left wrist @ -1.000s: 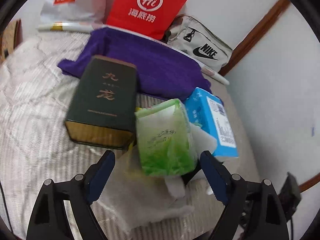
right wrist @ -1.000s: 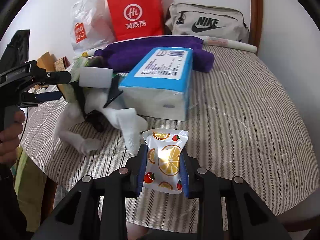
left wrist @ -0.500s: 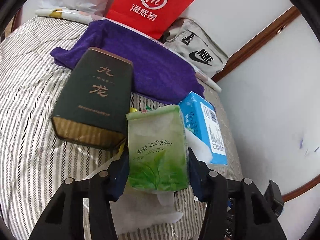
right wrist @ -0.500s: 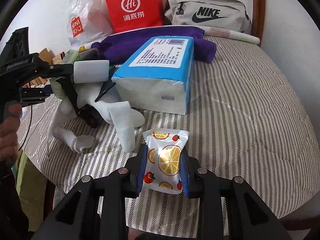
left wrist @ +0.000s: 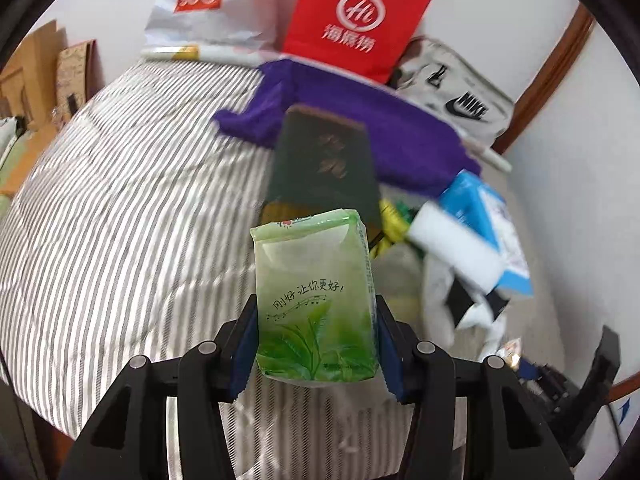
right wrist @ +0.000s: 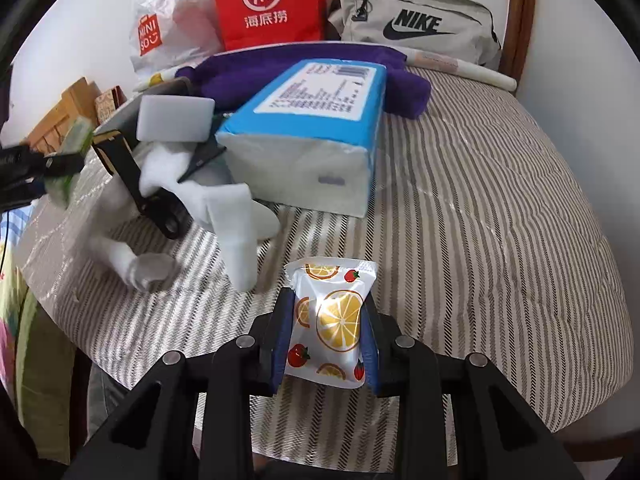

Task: Organize soft objects
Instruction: 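Grasp the green tissue pack with the left gripper while the right gripper holds the snack packet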

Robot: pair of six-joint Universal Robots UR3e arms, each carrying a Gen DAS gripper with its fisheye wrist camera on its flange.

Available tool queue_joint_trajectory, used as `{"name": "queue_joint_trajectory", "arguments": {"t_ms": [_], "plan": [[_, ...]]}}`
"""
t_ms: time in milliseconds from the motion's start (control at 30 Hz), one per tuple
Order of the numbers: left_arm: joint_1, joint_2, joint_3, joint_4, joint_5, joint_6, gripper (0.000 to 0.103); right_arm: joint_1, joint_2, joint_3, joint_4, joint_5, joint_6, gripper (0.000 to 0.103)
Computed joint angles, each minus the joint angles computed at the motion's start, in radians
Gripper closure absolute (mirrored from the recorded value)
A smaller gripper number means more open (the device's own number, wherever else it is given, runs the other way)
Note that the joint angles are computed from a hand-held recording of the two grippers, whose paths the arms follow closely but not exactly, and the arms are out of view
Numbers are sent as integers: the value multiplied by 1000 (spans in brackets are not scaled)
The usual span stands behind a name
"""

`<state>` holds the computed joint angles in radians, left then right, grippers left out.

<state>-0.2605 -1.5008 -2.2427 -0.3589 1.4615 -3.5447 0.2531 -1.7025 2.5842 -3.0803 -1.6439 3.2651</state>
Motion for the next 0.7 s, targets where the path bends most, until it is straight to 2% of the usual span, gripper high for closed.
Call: {"name": "queue_joint_trajectory", "arguments": {"t_ms": [267,467,567,700], "plan": [[9,-57,-19,-12,-13,14,53,-19,-85,-14,90,7,5,72],[12,-23,23,-125,-5,63,53,-52,-240,-49,225,20,-24,72],[22,32,44,-191,14,100,53,-103,-298,-70,282,65,-43,72],[71,103,55,-227,-8,130,53,-189,-346,-120,360,167,-55,72]]}}
